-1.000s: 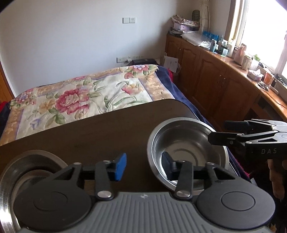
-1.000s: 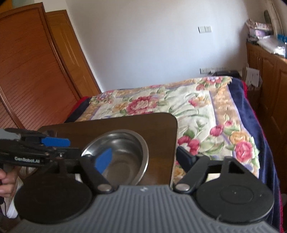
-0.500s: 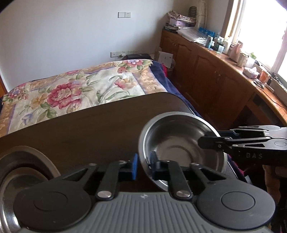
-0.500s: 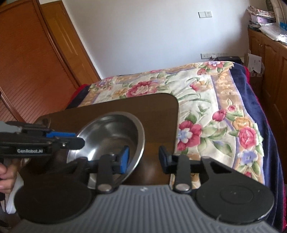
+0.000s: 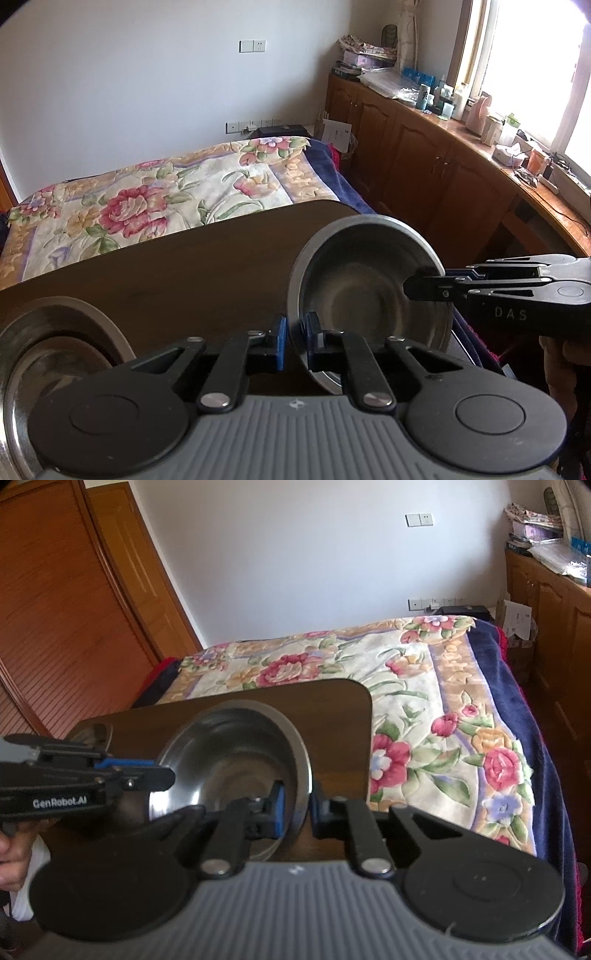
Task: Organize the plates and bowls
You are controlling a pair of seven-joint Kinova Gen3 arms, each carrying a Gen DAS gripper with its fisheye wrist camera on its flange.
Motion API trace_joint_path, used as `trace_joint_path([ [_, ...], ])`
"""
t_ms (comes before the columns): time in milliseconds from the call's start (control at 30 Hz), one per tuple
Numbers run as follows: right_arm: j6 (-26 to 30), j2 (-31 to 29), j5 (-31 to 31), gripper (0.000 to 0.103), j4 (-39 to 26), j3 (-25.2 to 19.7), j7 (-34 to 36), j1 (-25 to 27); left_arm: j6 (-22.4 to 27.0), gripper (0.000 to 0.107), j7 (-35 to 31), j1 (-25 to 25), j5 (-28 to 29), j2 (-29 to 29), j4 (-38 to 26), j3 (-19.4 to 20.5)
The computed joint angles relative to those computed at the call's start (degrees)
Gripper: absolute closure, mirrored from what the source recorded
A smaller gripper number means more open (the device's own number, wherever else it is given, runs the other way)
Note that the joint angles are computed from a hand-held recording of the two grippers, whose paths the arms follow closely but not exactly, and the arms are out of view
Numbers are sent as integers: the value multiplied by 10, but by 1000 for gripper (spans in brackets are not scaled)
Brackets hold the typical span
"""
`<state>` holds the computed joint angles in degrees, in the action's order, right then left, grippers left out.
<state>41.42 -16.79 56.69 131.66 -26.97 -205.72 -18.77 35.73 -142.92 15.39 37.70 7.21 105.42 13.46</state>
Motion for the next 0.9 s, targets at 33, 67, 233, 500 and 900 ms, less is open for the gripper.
trace_joint_path([
  [33, 9, -1, -3, 88, -4, -4, 2, -2, 1, 89, -4, -2, 4, -3, 3, 0],
  [67, 16, -2, -4, 88, -6, -8, 1, -2, 0, 90, -6, -2, 7, -6, 6, 0],
  [233, 49, -7, -3, 88, -13, -28, -7, -12, 2, 90, -35, -8, 35, -24, 19, -6],
  [500, 96, -3, 1, 88, -30, -41, -9, -36, 14, 90, -78, -11, 73, -59, 38, -31],
  [900, 183, 20, 6, 88, -77, -55, 1, -90, 56, 90, -134, -23, 119, -104, 53, -77],
])
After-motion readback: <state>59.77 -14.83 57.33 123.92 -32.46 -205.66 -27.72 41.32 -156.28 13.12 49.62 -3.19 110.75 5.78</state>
